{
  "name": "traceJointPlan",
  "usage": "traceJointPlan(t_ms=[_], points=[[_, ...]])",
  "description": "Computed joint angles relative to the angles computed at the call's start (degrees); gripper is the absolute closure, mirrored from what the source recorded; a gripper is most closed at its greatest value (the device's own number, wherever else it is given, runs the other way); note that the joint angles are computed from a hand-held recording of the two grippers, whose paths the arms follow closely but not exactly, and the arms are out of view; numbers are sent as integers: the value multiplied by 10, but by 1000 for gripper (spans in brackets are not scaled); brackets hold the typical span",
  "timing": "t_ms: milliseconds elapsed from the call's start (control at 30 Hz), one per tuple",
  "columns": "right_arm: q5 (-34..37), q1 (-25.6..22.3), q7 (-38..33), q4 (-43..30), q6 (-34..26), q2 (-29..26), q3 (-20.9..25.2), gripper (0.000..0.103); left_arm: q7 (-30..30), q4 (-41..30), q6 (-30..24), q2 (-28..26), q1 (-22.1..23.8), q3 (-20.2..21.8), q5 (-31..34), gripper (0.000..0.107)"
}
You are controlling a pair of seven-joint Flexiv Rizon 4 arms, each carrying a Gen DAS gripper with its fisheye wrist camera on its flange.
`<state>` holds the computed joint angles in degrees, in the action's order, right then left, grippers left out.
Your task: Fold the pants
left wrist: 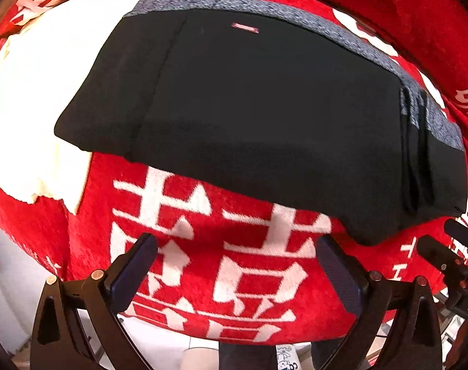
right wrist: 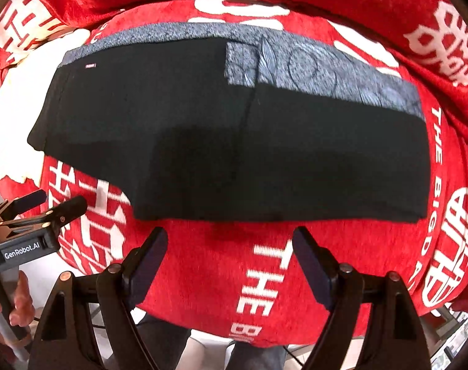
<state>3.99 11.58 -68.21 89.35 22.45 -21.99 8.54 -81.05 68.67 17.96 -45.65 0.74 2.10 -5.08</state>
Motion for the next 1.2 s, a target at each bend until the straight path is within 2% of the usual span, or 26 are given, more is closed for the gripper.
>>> traceJointPlan(t_ms=[200, 367, 567, 667, 900, 1100, 1200], points=[[-17, 6, 0, -37, -5, -27, -7, 18, -4, -2, 22, -7, 5, 5, 5, 4], [-42, 13, 0, -24, 59, -29, -8, 18, 1, 7, 35, -12, 31, -4, -25, 4], [-48, 17, 6, -40, 77, -69, -9, 17, 19, 14, 53, -24, 82, -23, -100, 4], [-59, 20, 3, -31, 97, -74, -9, 8, 30, 19, 72, -30, 107, -33, -136, 4], [-65, 18, -5, -28, 112, -80, -7, 5, 81, 40, 95, -65, 176, -103, -295, 4], [-69, 18, -7, -14, 131, -78, -8, 4, 105, 74, 127, -62, 189, -117, -363, 4], [-74, 20, -4, -16, 131, -82, -9, 3, 99, 78, 125, -63, 196, -118, -386, 4]])
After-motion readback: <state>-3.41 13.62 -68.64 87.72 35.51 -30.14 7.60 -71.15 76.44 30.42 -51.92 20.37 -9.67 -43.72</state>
